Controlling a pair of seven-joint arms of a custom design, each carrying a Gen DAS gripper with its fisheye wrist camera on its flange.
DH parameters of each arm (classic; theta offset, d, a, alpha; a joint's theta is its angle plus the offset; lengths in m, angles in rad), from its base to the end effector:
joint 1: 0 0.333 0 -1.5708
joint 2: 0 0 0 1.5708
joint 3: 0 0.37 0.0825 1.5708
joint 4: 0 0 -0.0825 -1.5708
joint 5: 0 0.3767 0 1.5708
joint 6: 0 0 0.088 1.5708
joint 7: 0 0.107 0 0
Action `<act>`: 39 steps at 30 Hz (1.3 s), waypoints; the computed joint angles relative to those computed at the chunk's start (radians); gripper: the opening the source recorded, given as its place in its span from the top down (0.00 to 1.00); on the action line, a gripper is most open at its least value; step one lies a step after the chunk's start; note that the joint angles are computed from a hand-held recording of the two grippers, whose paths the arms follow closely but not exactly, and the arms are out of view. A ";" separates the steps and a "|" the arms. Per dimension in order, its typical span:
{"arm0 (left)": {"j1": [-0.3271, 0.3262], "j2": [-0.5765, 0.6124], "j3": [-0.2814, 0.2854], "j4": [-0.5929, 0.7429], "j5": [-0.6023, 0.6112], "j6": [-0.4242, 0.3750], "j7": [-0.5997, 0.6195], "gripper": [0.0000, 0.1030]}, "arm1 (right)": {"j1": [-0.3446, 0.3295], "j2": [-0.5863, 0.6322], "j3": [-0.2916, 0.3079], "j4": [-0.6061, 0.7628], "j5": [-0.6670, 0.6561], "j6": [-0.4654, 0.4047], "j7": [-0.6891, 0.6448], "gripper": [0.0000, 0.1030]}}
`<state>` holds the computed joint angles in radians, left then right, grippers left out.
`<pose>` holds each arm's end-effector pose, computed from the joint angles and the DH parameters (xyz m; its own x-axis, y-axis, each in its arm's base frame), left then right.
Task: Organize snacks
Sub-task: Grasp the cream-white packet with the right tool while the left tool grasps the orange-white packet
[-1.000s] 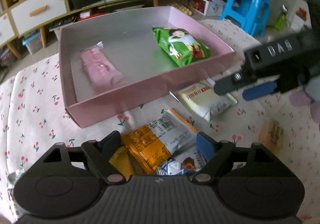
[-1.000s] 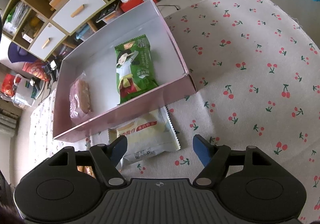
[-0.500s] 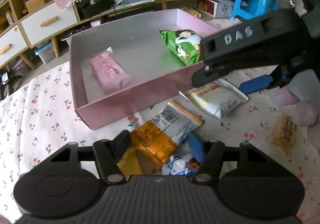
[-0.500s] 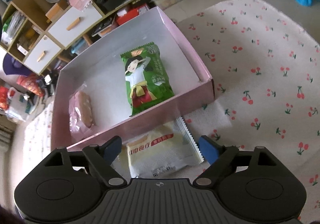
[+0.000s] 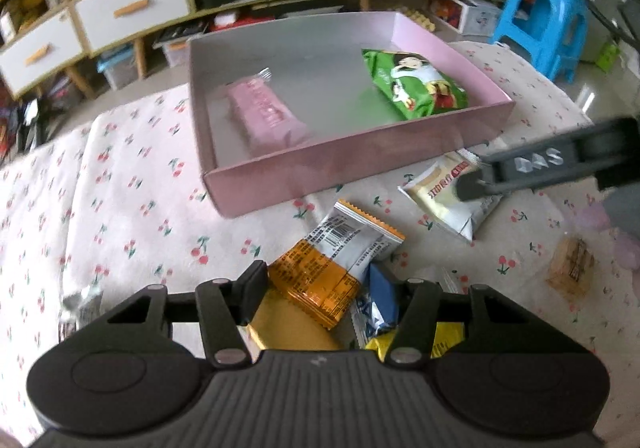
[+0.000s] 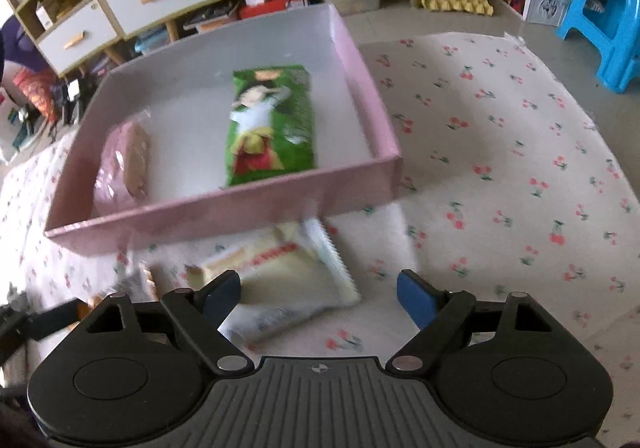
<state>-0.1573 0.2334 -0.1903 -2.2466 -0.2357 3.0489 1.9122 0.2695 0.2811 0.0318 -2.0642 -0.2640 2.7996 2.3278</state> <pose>0.5647 -0.1797 0.3849 -0.4293 -0.9031 0.0036 -0.7568 0.3576 -0.5472 0.6020 0.1985 0.4026 -0.1909 -0.9689 -0.1575 -0.8721 0.2411 -0.4259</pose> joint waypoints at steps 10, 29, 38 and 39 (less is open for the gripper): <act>0.102 -0.008 -0.120 0.006 -0.246 -0.031 0.244 0.44 | -0.066 -0.041 0.047 -0.046 0.178 0.011 -0.078 0.15; 0.158 0.020 -0.197 0.025 -0.468 0.009 0.544 0.31 | 0.183 0.093 -0.132 0.150 -0.382 -0.146 0.577 0.07; 0.153 0.049 -0.214 0.038 -0.443 0.051 0.616 0.35 | 0.064 0.061 -0.004 0.128 -0.240 -0.195 0.238 0.09; 0.130 0.050 -0.193 0.037 -0.422 0.055 0.594 0.38 | 0.055 0.054 -0.001 0.117 -0.219 -0.189 0.211 0.09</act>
<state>-0.0269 0.2838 -0.3835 -2.2098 -0.6572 3.1040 2.5057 0.3243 0.3350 0.0308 -1.9467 -0.4832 2.6109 2.5384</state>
